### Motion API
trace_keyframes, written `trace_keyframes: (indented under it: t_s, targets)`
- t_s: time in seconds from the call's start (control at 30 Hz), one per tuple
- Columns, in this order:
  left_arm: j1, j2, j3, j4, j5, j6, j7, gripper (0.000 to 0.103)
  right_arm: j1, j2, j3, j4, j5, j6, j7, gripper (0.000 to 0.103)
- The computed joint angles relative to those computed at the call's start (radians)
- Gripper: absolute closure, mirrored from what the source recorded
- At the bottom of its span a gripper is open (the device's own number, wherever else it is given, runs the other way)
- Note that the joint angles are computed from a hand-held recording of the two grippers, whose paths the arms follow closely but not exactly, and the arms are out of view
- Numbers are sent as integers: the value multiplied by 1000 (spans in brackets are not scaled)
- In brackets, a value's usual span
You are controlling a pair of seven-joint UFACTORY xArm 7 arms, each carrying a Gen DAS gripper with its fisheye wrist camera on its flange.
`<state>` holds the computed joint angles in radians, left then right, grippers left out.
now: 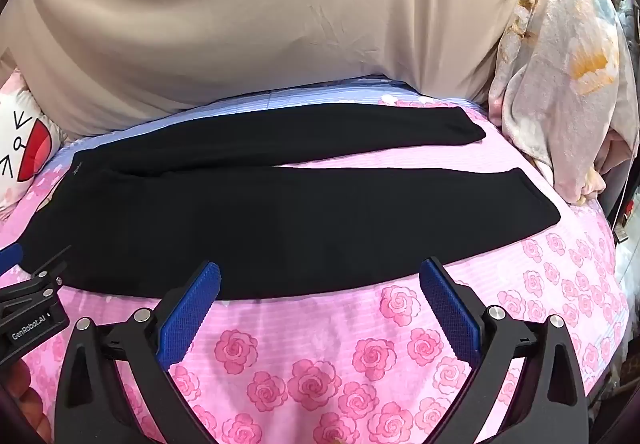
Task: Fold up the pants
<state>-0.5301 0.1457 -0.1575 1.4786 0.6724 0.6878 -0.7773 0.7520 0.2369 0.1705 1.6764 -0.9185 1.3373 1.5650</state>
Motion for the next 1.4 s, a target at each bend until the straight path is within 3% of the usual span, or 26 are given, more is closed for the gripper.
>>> trace_keyframes:
  t_s: [0.77, 1.4]
  targets:
    - [0, 13, 5, -15, -7, -4, 13, 5, 13, 45, -25, 58, 28, 6, -43, 6]
    - [-32, 80, 30, 76, -32, 47, 47, 5, -11, 47, -33, 46, 47, -37, -61, 6]
